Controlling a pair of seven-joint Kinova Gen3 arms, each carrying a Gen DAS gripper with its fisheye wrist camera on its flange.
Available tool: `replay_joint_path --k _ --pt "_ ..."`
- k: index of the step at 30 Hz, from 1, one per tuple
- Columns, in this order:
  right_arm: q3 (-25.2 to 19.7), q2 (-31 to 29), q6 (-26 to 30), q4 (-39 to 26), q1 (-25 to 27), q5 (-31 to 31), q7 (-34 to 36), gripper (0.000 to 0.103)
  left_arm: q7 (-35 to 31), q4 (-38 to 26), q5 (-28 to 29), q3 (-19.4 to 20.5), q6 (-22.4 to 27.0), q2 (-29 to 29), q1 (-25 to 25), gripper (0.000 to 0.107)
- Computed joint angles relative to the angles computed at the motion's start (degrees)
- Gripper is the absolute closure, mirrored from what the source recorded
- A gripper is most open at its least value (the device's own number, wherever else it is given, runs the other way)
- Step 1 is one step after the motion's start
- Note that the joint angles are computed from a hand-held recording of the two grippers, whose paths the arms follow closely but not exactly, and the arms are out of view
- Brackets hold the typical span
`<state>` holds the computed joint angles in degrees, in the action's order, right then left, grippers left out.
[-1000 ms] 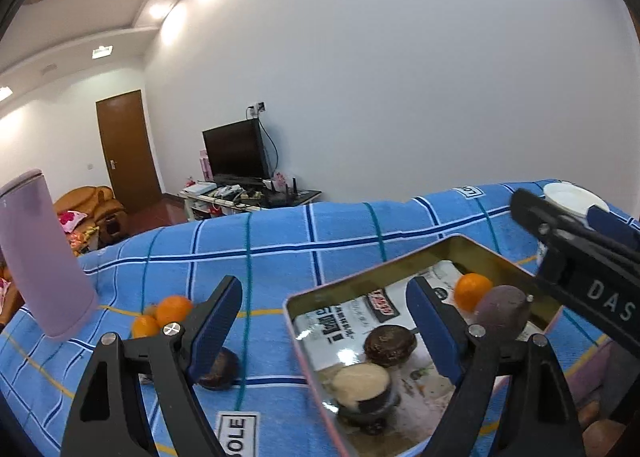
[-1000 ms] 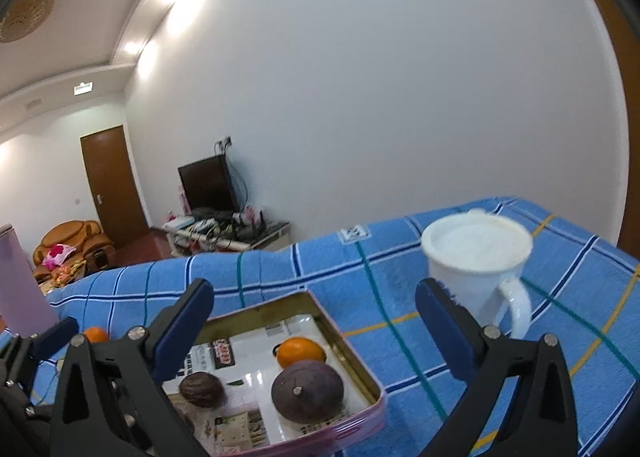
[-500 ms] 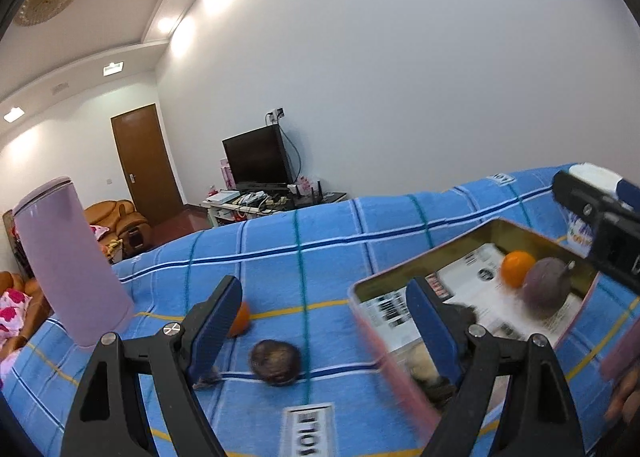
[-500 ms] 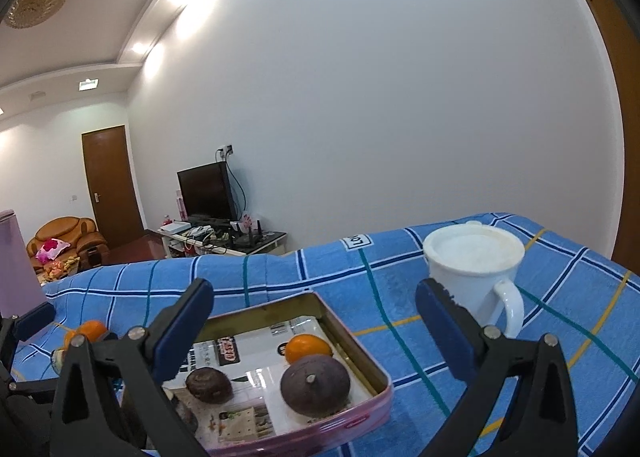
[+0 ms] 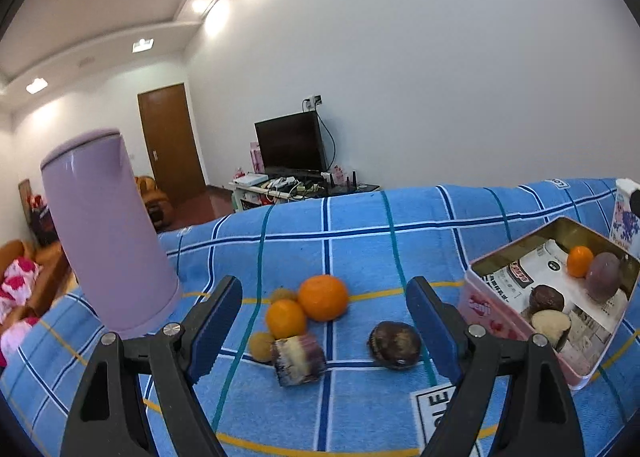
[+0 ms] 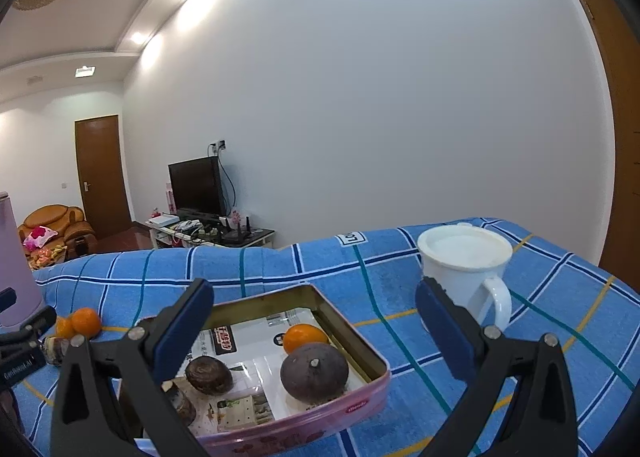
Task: Organize fruits
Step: 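Withdraw both tools from the tin toward the remaining fruits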
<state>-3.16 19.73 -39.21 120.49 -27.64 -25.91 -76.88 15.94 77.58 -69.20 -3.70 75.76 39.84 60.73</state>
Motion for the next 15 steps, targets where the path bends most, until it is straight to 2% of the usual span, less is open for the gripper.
replay_joint_path --k 6,11,15 --pt "0.3 -0.6 -1.3 1.0 -2.7 -4.2 3.8 0.0 1.8 2.4 -0.3 0.6 -1.1 -1.4 -0.5 0.022" --pt "0.5 -1.1 1.5 0.1 -5.2 -8.6 9.3 0.0 0.7 2.7 -0.5 1.0 -1.0 -1.5 -0.8 0.022" --pt "-0.7 -1.7 1.6 1.1 -5.9 -7.9 9.5 0.0 0.9 3.5 -0.4 1.2 -0.7 -2.0 -0.9 0.022"
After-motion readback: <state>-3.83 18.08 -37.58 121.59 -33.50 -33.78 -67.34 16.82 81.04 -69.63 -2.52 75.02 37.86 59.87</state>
